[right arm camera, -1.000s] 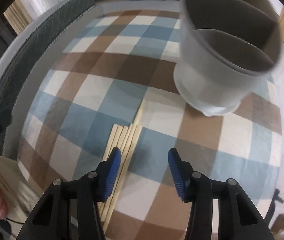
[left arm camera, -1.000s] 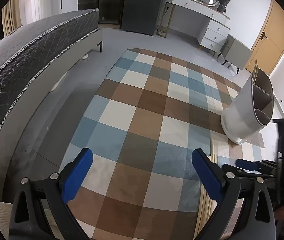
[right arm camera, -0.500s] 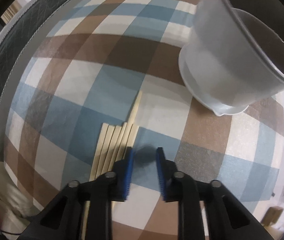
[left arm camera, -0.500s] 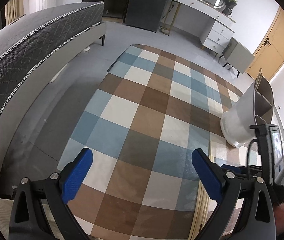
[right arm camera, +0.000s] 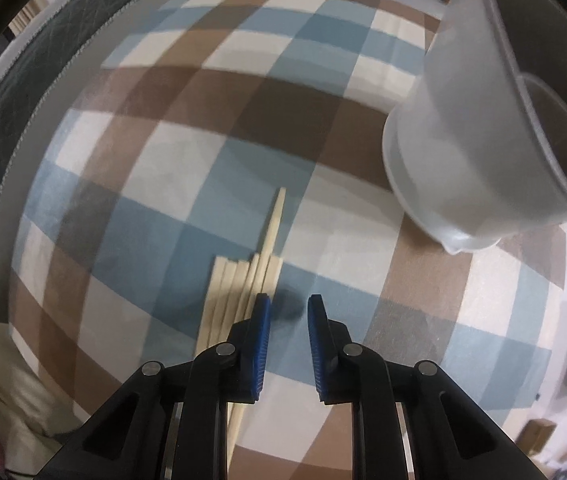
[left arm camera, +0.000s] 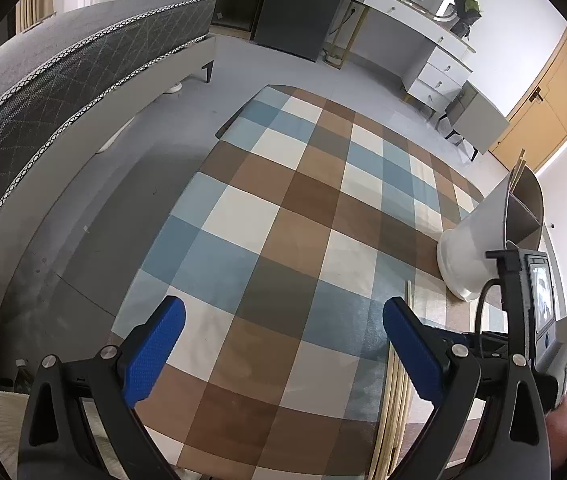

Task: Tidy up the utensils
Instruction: 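Move both open grippers down toward the chopstick pile beside the holder, then close the right gripper on a chopstick while the left gripper approaches the pile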

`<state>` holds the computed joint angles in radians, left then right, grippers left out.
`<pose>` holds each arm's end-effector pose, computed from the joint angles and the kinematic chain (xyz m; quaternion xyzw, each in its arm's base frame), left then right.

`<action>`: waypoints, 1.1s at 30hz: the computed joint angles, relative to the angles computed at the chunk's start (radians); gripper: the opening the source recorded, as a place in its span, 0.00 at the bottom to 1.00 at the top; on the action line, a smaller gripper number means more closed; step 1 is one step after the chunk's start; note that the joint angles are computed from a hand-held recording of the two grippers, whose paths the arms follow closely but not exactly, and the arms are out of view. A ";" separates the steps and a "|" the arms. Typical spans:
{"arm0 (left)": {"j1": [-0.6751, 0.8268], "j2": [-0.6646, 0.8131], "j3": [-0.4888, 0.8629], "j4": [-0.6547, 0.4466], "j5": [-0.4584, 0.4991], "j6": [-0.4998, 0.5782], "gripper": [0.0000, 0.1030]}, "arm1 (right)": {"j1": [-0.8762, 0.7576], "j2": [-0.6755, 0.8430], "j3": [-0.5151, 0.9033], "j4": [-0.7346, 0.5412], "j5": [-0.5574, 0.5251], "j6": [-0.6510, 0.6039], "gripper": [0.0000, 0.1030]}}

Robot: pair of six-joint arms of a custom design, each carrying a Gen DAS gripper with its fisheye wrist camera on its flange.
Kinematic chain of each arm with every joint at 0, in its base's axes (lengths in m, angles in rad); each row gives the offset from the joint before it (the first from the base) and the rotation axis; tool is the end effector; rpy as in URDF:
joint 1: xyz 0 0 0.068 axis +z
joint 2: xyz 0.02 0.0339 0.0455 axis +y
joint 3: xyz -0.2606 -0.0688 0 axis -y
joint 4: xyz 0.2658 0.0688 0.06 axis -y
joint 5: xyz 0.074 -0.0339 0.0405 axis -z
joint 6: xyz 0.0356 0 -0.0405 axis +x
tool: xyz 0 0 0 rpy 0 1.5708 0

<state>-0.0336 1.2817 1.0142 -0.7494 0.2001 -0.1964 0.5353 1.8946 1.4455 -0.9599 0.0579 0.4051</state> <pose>0.2748 -0.0163 0.2583 -0.0506 0.9561 -0.1267 0.2592 0.3331 0.1952 0.1911 -0.0625 0.9944 0.0109 0.0851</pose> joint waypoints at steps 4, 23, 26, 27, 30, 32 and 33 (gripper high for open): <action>0.009 0.003 0.007 -0.007 0.015 -0.005 0.94 | 0.002 -0.006 0.004 -0.004 -0.009 0.035 0.18; 0.058 0.043 0.018 -0.031 0.007 -0.006 0.94 | 0.040 0.125 0.212 -0.040 0.027 0.036 0.06; 0.050 0.051 0.013 -0.040 -0.011 0.004 0.94 | 0.037 0.055 0.128 0.037 0.009 0.048 0.06; 0.046 0.053 0.011 -0.042 -0.010 0.008 0.94 | 0.033 0.007 0.080 0.079 0.005 0.059 0.06; 0.014 0.060 -0.002 -0.044 -0.017 0.021 0.94 | 0.008 -0.166 -0.097 0.203 -0.015 0.084 0.06; -0.019 0.076 -0.006 -0.052 -0.015 0.033 0.94 | -0.030 -0.282 -0.212 0.291 -0.041 0.094 0.06; -0.040 0.093 -0.005 -0.065 0.007 0.044 0.94 | -0.061 -0.353 -0.279 0.335 -0.061 0.096 0.06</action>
